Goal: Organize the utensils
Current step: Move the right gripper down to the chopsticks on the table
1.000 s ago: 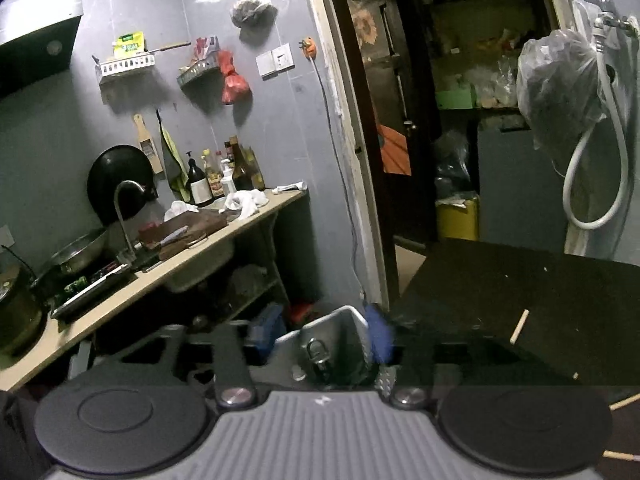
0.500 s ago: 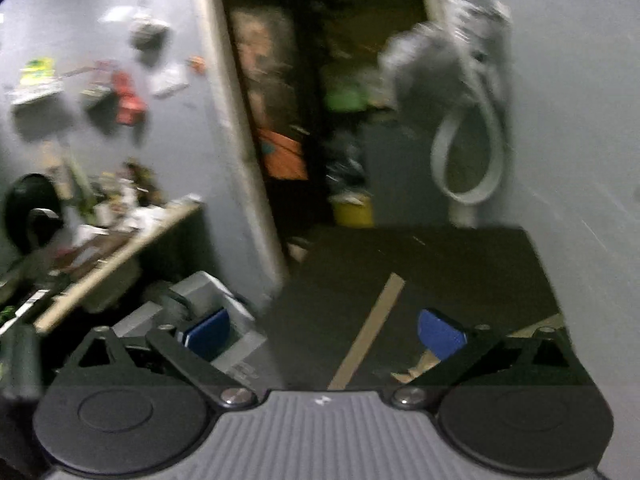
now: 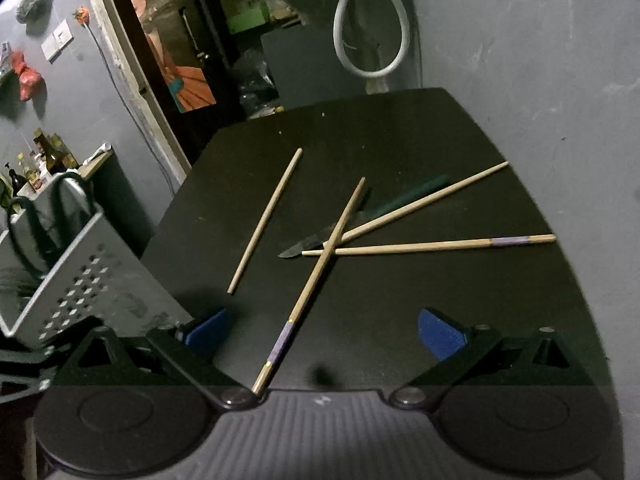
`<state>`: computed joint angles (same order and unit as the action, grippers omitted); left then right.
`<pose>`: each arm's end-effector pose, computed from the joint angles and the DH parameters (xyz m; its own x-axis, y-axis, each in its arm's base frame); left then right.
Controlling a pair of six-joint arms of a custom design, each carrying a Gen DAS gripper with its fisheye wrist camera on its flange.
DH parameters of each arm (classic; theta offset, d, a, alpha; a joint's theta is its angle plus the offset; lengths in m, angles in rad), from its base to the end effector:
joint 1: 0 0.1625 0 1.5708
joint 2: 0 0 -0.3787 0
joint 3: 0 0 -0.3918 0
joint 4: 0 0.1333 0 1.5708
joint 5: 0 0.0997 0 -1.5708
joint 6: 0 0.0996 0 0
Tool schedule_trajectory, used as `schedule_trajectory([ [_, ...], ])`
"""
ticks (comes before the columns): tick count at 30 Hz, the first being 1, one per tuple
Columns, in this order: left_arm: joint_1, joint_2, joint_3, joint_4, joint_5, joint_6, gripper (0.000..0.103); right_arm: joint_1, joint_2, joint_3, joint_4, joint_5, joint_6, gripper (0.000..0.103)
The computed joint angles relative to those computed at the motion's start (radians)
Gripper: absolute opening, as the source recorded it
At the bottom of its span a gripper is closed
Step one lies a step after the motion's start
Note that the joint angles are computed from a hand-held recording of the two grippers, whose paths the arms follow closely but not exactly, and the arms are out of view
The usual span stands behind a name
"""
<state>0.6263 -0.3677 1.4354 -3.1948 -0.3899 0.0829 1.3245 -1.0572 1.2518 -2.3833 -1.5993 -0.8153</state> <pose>-0.3920 -0.5618 -0.0241 -0.5594 0.0628 -0.8265 0.7369 0.4943 -0.4612 -0.0464 -0.7198 0.3932 -0.8066 -0.3973 0.4376 -0.5665 0.7311 -0.3803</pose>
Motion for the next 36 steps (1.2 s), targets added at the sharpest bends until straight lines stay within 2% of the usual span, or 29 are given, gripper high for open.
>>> schedule_trajectory([
  [2, 0.0, 0.0, -0.002, 0.015, 0.005, -0.009, 0.084, 0.007, 0.032, -0.027, 0.002, -0.009, -0.008, 0.102],
  [12, -0.001, 0.01, -0.029, 0.077, 0.027, -0.055, 0.085, 0.049, 0.153, -0.112, -0.023, -0.08, -0.101, 0.079],
  [17, 0.0, 0.015, -0.038, 0.093, 0.034, -0.073, 0.086, 0.053, 0.156, -0.106, -0.024, -0.124, -0.146, 0.045],
  [18, 0.0, 0.016, -0.038, 0.095, 0.035, -0.077, 0.086, 0.05, 0.151, -0.1, -0.03, -0.124, -0.156, 0.041],
  [20, 0.0, 0.017, -0.04, 0.095, 0.037, -0.079, 0.086, 0.046, 0.145, -0.097, -0.033, -0.129, -0.18, 0.022],
  [23, 0.0, 0.017, -0.039, 0.095, 0.038, -0.083, 0.086, 0.036, 0.137, -0.104, -0.018, -0.132, -0.211, 0.012],
  [25, 0.0, 0.016, -0.036, 0.094, 0.039, -0.085, 0.086, 0.029, 0.123, -0.102, -0.005, -0.125, -0.246, 0.008],
  [28, -0.001, 0.017, -0.036, 0.095, 0.039, -0.088, 0.087, 0.017, 0.085, -0.066, -0.028, -0.109, -0.36, 0.008],
  [32, -0.001, 0.015, -0.034, 0.095, 0.037, -0.091, 0.087, 0.011, 0.051, -0.042, -0.022, -0.136, -0.509, 0.007],
  [36, -0.001, 0.012, -0.031, 0.094, 0.037, -0.09, 0.087, 0.0, 0.031, -0.014, -0.032, -0.161, -0.603, 0.008],
])
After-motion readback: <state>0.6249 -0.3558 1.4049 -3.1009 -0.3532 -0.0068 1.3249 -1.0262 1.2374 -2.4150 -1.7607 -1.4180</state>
